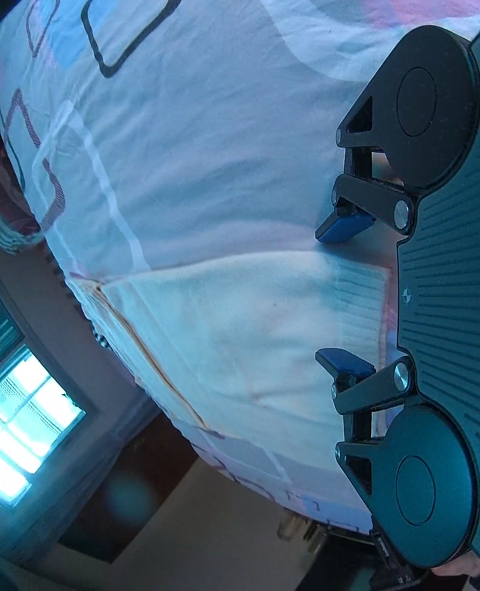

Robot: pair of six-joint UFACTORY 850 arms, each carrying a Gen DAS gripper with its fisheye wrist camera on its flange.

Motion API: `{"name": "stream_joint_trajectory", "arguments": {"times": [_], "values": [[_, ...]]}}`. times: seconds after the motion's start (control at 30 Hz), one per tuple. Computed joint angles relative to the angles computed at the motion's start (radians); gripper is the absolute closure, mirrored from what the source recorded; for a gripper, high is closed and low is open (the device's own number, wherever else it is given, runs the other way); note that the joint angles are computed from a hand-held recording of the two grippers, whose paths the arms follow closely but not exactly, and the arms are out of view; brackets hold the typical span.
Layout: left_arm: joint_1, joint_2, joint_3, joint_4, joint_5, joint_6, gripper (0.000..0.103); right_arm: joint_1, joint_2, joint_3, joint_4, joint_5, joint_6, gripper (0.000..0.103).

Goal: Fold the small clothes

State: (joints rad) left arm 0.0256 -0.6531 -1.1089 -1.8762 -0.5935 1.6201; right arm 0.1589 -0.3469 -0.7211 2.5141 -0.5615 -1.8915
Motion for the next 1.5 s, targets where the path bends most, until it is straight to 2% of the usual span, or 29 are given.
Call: {"name": "stream_joint_trajectory", "arguments": {"times": [0.2, 0.3, 0.37, 0.4, 0.43, 0.47, 0.57, 0.6, 0.67, 0.73, 0.8, 0.87, 0.93, 0.97, 1.03, 1.23, 1.37, 1.5], "values": [[-0.026, -0.053, -0.081, 0.037, 0.016, -0.027, 0.055, -0.032, -0.066, -0.056, -0.046, -0.058, 0.070, 0.044], [-0.040, -0.063, -0.110, 0.088, 0.032, -0.047, 0.057, -0.046, -0.096, -0.089, -0.127, -0.078, 0.127, 0.054], [-0.043, -0.056, -0.104, 0.110, 0.044, -0.028, 0.063, -0.051, -0.104, -0.098, -0.196, -0.085, 0.170, 0.071], [-0.043, -0.052, -0.098, 0.115, 0.051, -0.016, 0.067, -0.053, -0.104, -0.095, -0.229, -0.093, 0.186, 0.072], [-0.041, -0.048, -0.089, 0.110, 0.056, 0.005, 0.069, -0.053, -0.099, -0.086, -0.250, -0.097, 0.189, 0.078], [-0.040, -0.046, -0.083, 0.101, 0.059, 0.023, 0.074, -0.052, -0.092, -0.076, -0.261, -0.093, 0.182, 0.085], [-0.046, -0.039, -0.078, 0.079, 0.097, 0.054, 0.088, -0.047, -0.086, -0.070, -0.264, -0.068, 0.174, 0.098], [-0.049, -0.036, -0.075, 0.059, 0.110, 0.064, 0.101, -0.046, -0.084, -0.069, -0.245, -0.068, 0.161, 0.099], [-0.039, -0.008, -0.034, -0.073, 0.059, 0.178, 0.102, -0.046, -0.064, -0.051, -0.198, -0.088, 0.118, 0.100], [-0.024, 0.040, 0.039, -0.244, -0.026, 0.351, 0.102, -0.054, -0.018, -0.010, -0.138, -0.156, 0.055, 0.100], [-0.017, 0.060, 0.070, -0.295, -0.042, 0.413, 0.102, -0.056, 0.027, 0.029, -0.085, -0.187, -0.008, 0.100], [-0.027, 0.038, 0.047, -0.248, 0.037, 0.378, 0.101, -0.054, 0.025, 0.042, -0.060, -0.185, -0.025, 0.100], [-0.042, -0.003, 0.010, -0.188, 0.110, 0.295, 0.101, -0.041, -0.026, 0.001, -0.111, -0.095, 0.025, 0.100], [-0.045, -0.006, 0.014, -0.209, 0.107, 0.304, 0.101, -0.036, -0.053, -0.019, -0.148, -0.067, 0.068, 0.100], [-0.049, 0.008, 0.028, -0.250, 0.107, 0.329, 0.102, -0.034, -0.057, -0.012, -0.125, -0.077, 0.058, 0.100], [-0.040, 0.053, 0.045, -0.323, 0.038, 0.338, 0.102, -0.051, 0.008, -0.008, -0.087, -0.101, -0.010, 0.100], [-0.046, 0.036, -0.040, -0.286, 0.029, 0.274, 0.102, -0.050, 0.022, -0.072, -0.061, -0.082, -0.038, 0.100], [-0.052, -0.034, -0.220, -0.205, 0.059, 0.121, 0.102, -0.050, -0.011, -0.204, -0.009, -0.027, -0.060, 0.100]]}}
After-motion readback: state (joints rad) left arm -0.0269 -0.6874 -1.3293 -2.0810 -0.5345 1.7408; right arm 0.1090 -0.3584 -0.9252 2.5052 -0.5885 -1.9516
